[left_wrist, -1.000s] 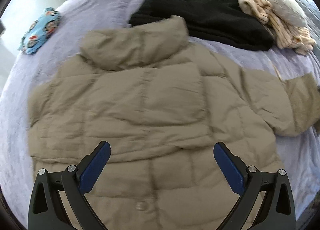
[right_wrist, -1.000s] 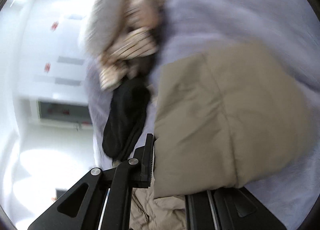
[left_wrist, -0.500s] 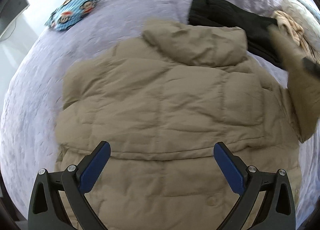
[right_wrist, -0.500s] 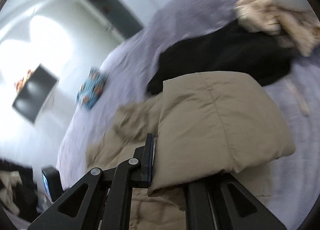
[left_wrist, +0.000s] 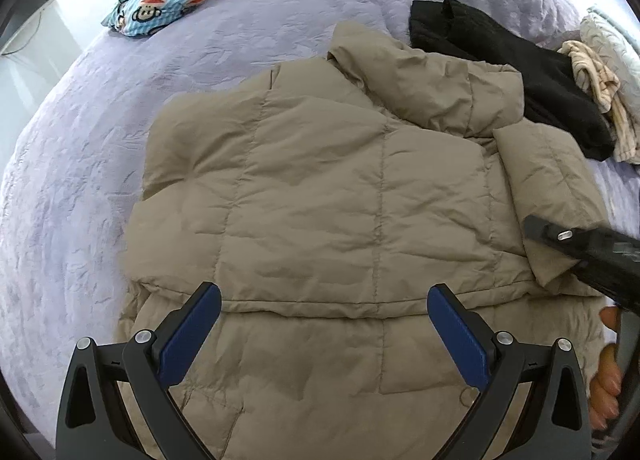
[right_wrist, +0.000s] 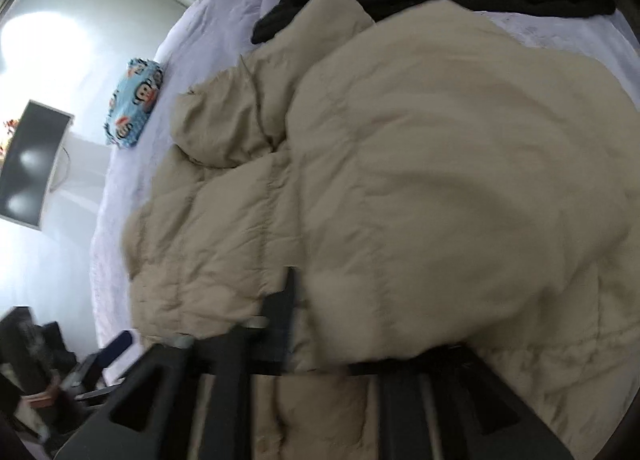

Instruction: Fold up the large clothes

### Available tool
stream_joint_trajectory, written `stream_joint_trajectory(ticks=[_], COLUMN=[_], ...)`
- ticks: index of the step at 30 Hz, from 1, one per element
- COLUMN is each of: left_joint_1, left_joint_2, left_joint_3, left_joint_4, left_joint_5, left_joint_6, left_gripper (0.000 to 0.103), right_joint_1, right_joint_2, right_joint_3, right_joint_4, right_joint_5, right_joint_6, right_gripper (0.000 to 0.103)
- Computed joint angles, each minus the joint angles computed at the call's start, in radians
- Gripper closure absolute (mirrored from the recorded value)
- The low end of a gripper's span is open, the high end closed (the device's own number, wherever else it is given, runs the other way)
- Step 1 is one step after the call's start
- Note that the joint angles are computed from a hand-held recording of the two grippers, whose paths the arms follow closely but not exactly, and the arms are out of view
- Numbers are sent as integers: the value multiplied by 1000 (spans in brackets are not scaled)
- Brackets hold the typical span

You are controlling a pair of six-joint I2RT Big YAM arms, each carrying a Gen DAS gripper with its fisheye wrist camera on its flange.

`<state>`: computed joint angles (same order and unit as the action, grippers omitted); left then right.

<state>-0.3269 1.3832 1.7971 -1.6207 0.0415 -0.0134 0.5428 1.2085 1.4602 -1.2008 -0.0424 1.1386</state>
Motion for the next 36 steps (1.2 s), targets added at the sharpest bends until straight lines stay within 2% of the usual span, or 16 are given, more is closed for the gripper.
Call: stream_joint_trajectory(ticks=[1, 5, 7, 9, 10, 11, 13, 16, 21, 24, 27, 29, 30, 32, 34, 36], left_joint_1=[4, 12, 19, 25, 30, 36, 45, 65, 146, 180, 193, 198, 199, 195, 182, 162], left_joint_2=[0, -2, 0, 4, 6, 8, 10, 10, 29, 40, 43, 45, 47, 48, 58, 71], left_joint_3=[1, 2, 4, 7, 9, 11, 17, 23, 55, 71, 69, 65, 64, 58, 55, 54], left_joint_4=[3, 26, 39, 44, 48, 51, 57, 69, 73, 69, 74, 70, 70, 76, 71, 56], left_joint_5=[11, 39, 72, 101, 118, 132, 144, 184, 305, 331, 368, 413, 438, 483, 514, 506], left_joint_6=[1, -20, -29, -30, -28, -26, -21, -16, -48, -49, -46, -50, -57, -74, -70, -61], left_gripper=[0, 0, 0, 0, 0, 0, 0, 0, 0, 0, 0, 0, 0, 0, 0, 0], right_joint_1=[10, 45, 45, 24, 4, -12, -34, -27, 58, 105, 125, 133, 137, 147, 154, 159], right_joint_2=[-23, -108, -156, -190, -207, -219, -224, -170, 11, 102, 176, 212, 216, 199, 158, 82], right_joint_3=[-5, -30, -66, -108, -132, -151, -167, -108, 95, 173, 211, 232, 229, 214, 186, 133], right_joint_4=[23, 47, 45, 74, 81, 96, 119, 127, 47, 3, -44, -90, -92, -76, -62, -72], right_joint_5=[9, 82, 131, 143, 144, 137, 131, 137, 135, 112, 35, 11, 2, -16, -22, -10], right_joint_6=[13, 73, 150, 209, 252, 275, 296, 205, -60, -149, -180, -186, -183, -176, -158, -110], right_gripper=[20, 18, 20, 32, 49, 73, 92, 93, 93, 93, 87, 70, 66, 44, 40, 40])
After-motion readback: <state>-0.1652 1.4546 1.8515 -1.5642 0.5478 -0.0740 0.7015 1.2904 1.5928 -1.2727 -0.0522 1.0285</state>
